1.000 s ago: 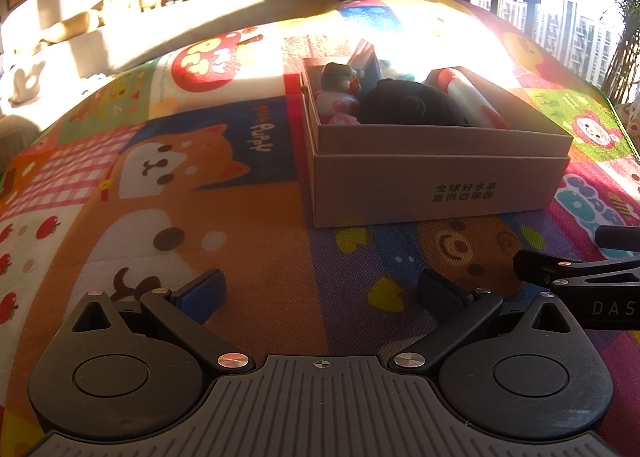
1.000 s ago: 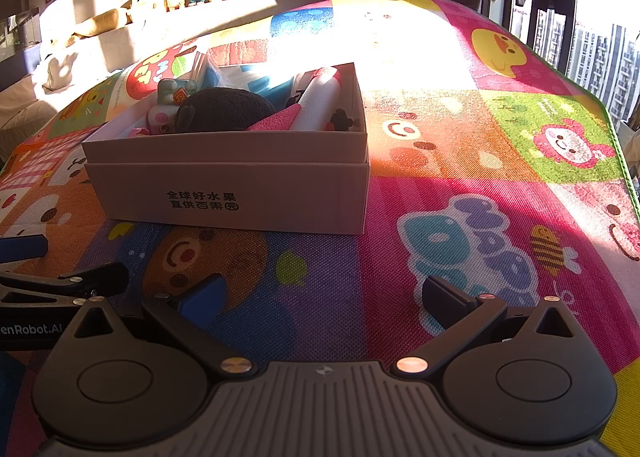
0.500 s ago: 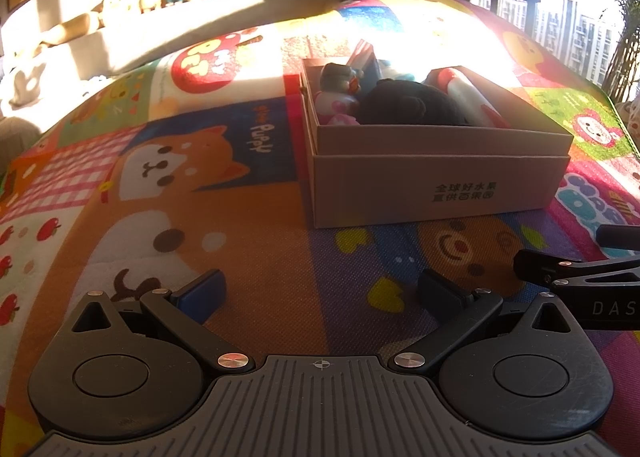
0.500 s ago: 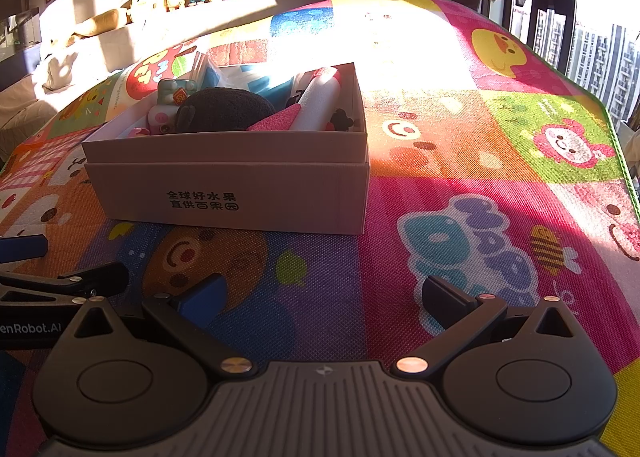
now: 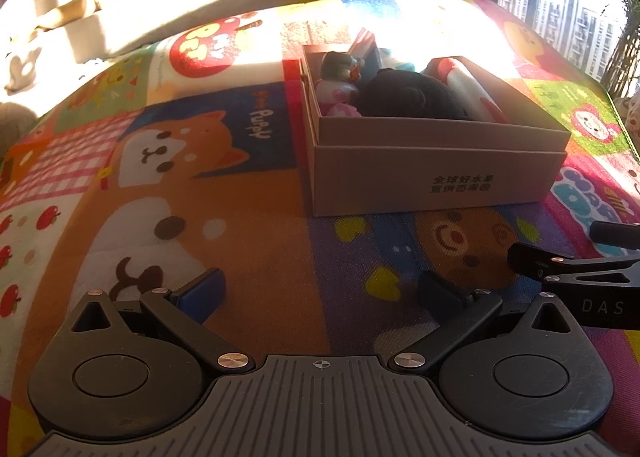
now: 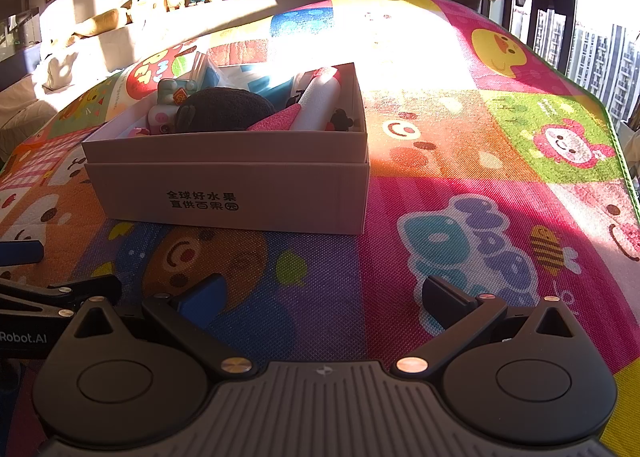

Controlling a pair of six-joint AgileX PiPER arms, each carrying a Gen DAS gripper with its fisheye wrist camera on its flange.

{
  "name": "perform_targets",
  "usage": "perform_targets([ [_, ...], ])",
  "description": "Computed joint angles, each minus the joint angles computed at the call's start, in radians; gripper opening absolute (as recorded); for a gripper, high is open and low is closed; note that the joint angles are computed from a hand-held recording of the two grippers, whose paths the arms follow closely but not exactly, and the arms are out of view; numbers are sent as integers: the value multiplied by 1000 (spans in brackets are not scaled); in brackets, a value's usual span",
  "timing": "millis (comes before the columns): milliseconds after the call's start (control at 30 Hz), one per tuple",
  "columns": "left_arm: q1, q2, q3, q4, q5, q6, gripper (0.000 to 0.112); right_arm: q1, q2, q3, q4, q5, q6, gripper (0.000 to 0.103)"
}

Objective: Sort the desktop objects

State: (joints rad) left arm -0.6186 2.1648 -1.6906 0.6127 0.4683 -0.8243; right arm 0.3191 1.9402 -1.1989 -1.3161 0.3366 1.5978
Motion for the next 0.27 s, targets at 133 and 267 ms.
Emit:
perform_targets([
  [133,-4,4,-7,21,10,-39,103,2,1,-1,0,2,1,103],
  [267,-5,2,-7,18,12,-37,103,1,1,-1,0,1,1,103],
])
